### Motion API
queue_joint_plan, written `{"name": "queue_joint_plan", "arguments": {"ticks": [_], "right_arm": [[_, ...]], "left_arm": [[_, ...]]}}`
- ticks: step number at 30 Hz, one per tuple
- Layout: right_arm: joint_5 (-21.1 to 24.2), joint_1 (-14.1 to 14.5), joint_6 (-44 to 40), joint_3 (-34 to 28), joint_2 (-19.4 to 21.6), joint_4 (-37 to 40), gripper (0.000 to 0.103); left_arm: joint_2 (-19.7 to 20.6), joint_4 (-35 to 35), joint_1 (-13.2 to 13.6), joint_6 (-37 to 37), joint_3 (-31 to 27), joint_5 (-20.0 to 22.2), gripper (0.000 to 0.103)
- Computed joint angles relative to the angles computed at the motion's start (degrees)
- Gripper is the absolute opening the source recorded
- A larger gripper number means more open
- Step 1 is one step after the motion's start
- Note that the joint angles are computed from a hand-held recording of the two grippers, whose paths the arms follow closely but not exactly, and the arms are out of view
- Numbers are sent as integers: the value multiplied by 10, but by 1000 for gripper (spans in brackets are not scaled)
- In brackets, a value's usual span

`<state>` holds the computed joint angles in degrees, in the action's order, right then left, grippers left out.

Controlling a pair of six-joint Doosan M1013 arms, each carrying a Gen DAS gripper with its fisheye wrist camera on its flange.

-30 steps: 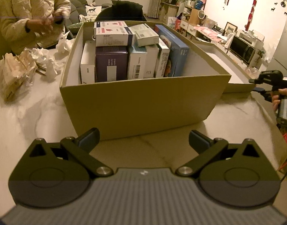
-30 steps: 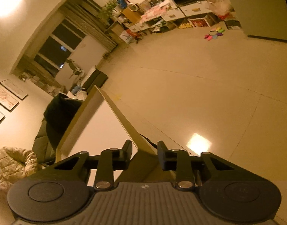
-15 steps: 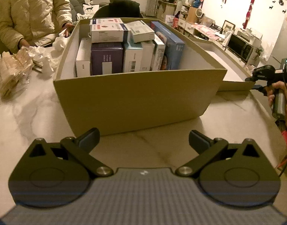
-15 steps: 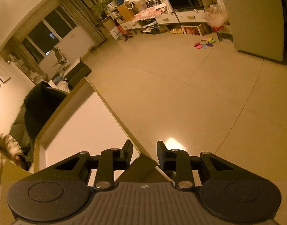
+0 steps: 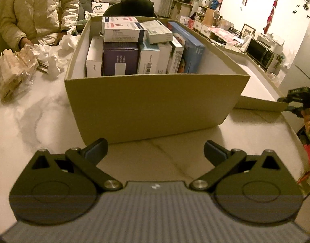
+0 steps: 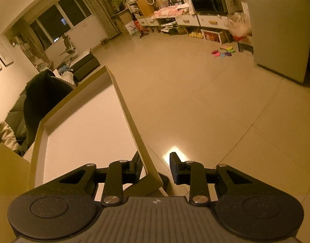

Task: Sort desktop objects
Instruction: 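Lift the lid by its rim with the right tool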

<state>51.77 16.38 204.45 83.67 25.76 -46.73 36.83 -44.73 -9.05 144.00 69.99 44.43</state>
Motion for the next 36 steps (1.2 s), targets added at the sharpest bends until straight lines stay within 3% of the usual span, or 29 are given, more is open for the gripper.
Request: {"name": "queue_joint_plan", "arguments": {"ticks": [4, 7, 8, 13, 16, 20, 24, 29, 36], "right_arm": [[-42, 1, 84, 40, -22, -13, 51], [-96, -1, 198, 79, -38, -42, 69], [-115, -2, 237, 92, -42, -61, 70], [-187, -10, 394, 133, -55, -160, 65], [-204, -15, 428, 140, -57, -189, 59], [-199, -18, 424, 140, -57, -196, 53], [-185, -18, 357, 134, -62, -165, 44], [-148, -18, 307, 127, -65, -128, 43], [-181, -20, 434, 151, -71, -197, 50]], "left_arm": [[1, -3, 0, 2, -1, 5, 103], [1, -1, -1, 4, -1, 8, 103], [0, -1, -1, 5, -1, 8, 103], [0, 2, -3, 2, -2, 8, 103], [-1, 8, -5, 1, 0, 7, 103], [-3, 9, -6, 4, 3, 6, 103], [-4, 5, -5, 7, 4, 6, 103], [-2, 9, -4, 1, 3, 7, 103], [-1, 12, -6, 1, 1, 10, 103]]}}
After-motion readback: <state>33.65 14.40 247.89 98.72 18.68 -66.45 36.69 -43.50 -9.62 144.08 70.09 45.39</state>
